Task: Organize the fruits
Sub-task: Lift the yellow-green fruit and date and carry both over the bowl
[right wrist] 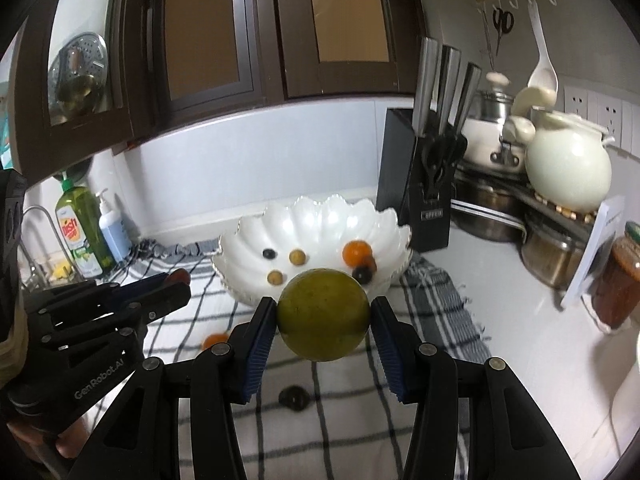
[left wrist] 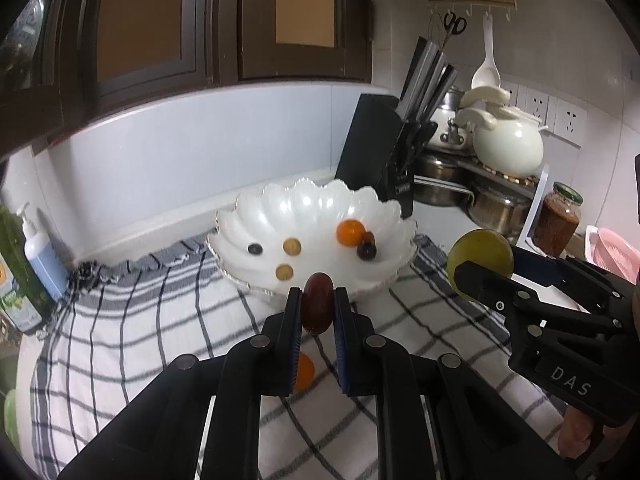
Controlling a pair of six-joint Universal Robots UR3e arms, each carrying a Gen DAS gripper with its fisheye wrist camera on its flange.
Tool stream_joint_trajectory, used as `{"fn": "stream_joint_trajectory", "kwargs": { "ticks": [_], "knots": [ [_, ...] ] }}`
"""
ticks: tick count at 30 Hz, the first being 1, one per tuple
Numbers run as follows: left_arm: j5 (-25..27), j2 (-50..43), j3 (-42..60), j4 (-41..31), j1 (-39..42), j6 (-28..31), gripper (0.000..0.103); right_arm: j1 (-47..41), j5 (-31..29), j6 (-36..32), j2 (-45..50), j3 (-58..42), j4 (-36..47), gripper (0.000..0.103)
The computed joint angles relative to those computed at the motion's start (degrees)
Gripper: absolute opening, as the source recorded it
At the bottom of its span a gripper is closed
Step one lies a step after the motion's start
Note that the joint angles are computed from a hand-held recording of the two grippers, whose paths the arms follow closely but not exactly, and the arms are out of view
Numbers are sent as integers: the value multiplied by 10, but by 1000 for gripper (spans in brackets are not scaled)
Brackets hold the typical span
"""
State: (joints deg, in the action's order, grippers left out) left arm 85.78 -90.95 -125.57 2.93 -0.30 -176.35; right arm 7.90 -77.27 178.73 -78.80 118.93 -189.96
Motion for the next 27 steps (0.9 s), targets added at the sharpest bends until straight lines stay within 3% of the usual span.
{"fn": "stream_joint_trajectory", "kwargs": {
  "ticks": [15,27],
  "knots": [
    [-2,-95,131,-29,9,4,16,10,-7,-11,109,-176,64,50],
    [21,-221,265,-80,25,18,16,26,-14,-38,258,-403,208,50]
  ]
}}
